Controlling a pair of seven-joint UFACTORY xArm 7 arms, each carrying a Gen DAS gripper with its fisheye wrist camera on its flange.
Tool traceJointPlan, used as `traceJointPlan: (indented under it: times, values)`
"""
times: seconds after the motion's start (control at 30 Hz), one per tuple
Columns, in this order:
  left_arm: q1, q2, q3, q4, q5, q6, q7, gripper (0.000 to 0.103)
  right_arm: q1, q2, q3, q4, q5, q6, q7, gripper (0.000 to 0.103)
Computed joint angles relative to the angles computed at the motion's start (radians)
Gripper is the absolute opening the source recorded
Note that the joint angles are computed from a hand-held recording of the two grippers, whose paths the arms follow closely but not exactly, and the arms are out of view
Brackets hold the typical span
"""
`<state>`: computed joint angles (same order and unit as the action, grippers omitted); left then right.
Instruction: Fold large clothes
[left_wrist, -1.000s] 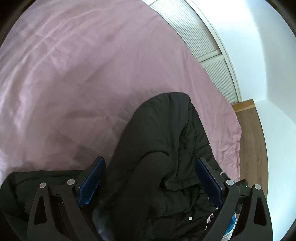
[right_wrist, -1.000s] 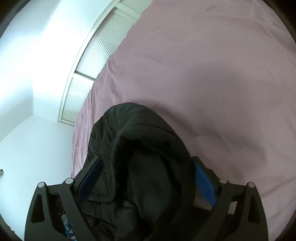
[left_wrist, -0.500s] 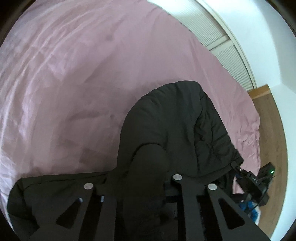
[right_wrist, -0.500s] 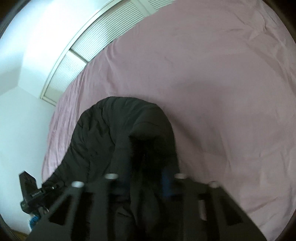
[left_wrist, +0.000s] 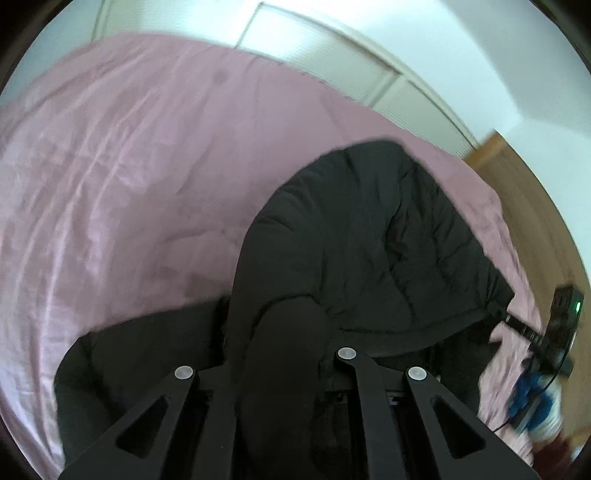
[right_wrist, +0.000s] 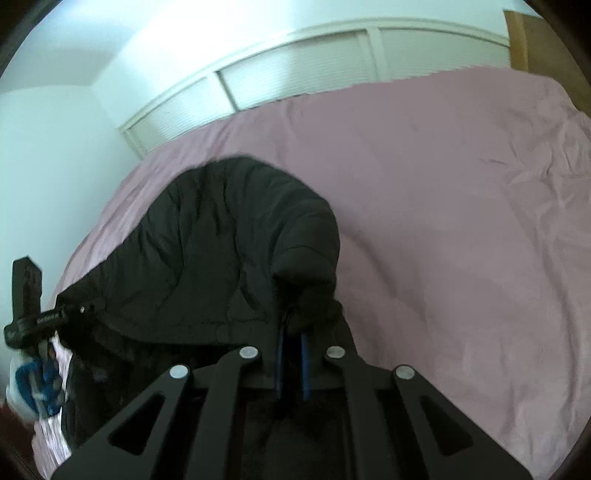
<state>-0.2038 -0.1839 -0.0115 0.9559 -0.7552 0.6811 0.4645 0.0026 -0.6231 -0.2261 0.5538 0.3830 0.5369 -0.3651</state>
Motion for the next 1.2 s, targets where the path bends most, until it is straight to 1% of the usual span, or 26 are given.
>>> traceJointPlan:
  times: [0.07, 0.1, 0.13, 0.17, 0.2, 0.3, 0.4, 0.5, 0.53, 0.63, 0.67, 0.7, 0.77, 0.87, 0.97, 1.03, 1.13, 1.2]
  values:
    - [0.0, -0.086, 0.013, -0.092, -0.007, 0.012, 0.043, 0.009, -0.026, -0.125, 0.005, -0.079, -0.023, 0.056, -0.006, 0.007]
    - [-0.003, -0.123, 0.02, -0.131, -0.01, 0.024, 0.05, 0.009, -0.025, -0.176, -0.005, -0.109, -0.055, 0.082, 0.013, 0.007]
    - [-0.005, -0.163, 0.031, -0.17, -0.008, 0.04, 0.056, 0.009, -0.065, -0.269, 0.01, -0.163, -0.055, 0.145, 0.002, 0.007]
    - [-0.006, -0.204, 0.037, -0.211, 0.001, 0.05, 0.057, 0.009, -0.084, -0.342, 0.009, -0.202, -0.067, 0.191, 0.01, 0.007]
    - [-0.005, -0.259, 0.048, -0.263, 0.012, 0.07, 0.056, 0.009, -0.106, -0.419, 0.005, -0.241, -0.077, 0.241, 0.022, 0.007]
    - [-0.012, -0.356, 0.079, -0.349, 0.027, 0.106, 0.05, 0.009, -0.183, -0.63, -0.025, -0.332, -0.091, 0.381, 0.069, 0.007]
    - [-0.017, -0.428, 0.104, -0.399, 0.042, 0.125, 0.044, 0.009, -0.255, -0.81, -0.049, -0.39, -0.101, 0.517, 0.115, 0.007]
    - [-0.019, -0.481, 0.138, -0.431, 0.043, 0.145, 0.041, 0.009, -0.319, -0.964, -0.077, -0.422, -0.117, 0.647, 0.151, 0.007]
    - [-0.019, -0.495, 0.147, -0.439, 0.046, 0.153, 0.046, 0.01, -0.337, -1.007, -0.086, -0.43, -0.125, 0.684, 0.156, 0.007]
    - [-0.015, -0.52, 0.164, -0.465, 0.051, 0.169, 0.051, 0.013, -0.373, -1.06, -0.102, -0.455, -0.157, 0.747, 0.156, 0.007]
    - [-0.014, -0.519, 0.164, -0.471, 0.055, 0.17, 0.05, 0.014, -0.381, -1.066, -0.1, -0.464, -0.161, 0.754, 0.16, 0.008]
    - [-0.012, -0.518, 0.162, -0.474, 0.06, 0.169, 0.049, 0.014, -0.374, -1.055, -0.086, -0.475, -0.156, 0.732, 0.166, 0.008]
    - [-0.01, -0.509, 0.153, -0.473, 0.07, 0.158, 0.043, 0.014, -0.337, -1.027, -0.031, -0.483, -0.139, 0.676, 0.187, 0.01]
    - [-0.011, -0.495, 0.146, -0.457, 0.081, 0.155, 0.024, 0.017, -0.304, -1.01, 0.004, -0.474, -0.145, 0.652, 0.215, 0.011]
    - [-0.007, -0.53, 0.142, -0.457, 0.1, 0.183, -0.003, 0.022, -0.289, -0.999, 0.012, -0.465, -0.163, 0.644, 0.235, 0.011]
    - [-0.005, -0.554, 0.144, -0.462, 0.115, 0.2, -0.007, 0.026, -0.272, -1.001, 0.032, -0.46, -0.167, 0.638, 0.259, 0.011]
    - [0.013, -0.611, 0.161, -0.487, 0.145, 0.239, -0.012, 0.029, -0.255, -1.001, 0.039, -0.459, -0.179, 0.631, 0.282, 0.012]
    - [0.019, -0.624, 0.164, -0.484, 0.157, 0.253, -0.022, 0.032, -0.235, -1.004, 0.062, -0.456, -0.18, 0.628, 0.307, 0.018]
